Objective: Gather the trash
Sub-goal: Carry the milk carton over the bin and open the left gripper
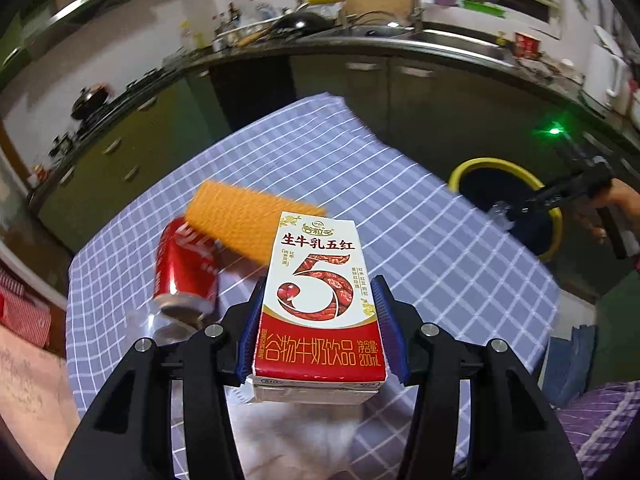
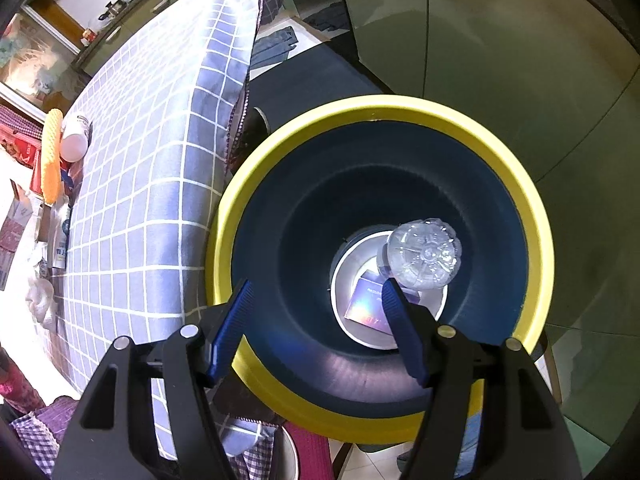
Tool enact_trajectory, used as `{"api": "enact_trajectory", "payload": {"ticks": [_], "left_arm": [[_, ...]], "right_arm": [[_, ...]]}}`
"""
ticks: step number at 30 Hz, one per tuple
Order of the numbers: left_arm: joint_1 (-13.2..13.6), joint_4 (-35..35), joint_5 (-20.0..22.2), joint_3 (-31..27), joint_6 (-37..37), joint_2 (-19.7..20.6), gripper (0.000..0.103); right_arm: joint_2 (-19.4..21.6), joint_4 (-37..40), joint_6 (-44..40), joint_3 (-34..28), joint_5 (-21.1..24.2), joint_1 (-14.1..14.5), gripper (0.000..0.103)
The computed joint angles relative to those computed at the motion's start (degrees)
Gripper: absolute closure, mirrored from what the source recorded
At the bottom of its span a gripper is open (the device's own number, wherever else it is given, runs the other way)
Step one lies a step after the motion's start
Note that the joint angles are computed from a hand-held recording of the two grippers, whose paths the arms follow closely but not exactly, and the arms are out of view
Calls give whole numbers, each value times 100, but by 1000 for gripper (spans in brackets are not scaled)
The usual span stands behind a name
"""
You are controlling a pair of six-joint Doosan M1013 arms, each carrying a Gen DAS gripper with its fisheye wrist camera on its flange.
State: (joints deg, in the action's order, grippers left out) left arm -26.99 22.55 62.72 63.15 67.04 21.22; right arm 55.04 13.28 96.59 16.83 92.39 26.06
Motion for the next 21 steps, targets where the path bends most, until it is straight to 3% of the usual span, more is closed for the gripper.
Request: {"api": "enact_trajectory", "payload": {"ticks": [6,11,15,21], "left_arm": [[-136,-460,-234,-349,668,171,52],[-222,-1162,-287,-917,1401,571,52],[-265,-1864,-48,-1626,1950,1062,52],[-351,-2367,777,-3085,2196,2075,52]], "right_arm": [[-501,-6,-36,851,-587,-90,40],[-976,-113,-14,1606,-1152,-172,40],[-1296,-157,42,2097,-1534,-272,40],[-1529,-96,81,2516,-1846,-423,40]]}}
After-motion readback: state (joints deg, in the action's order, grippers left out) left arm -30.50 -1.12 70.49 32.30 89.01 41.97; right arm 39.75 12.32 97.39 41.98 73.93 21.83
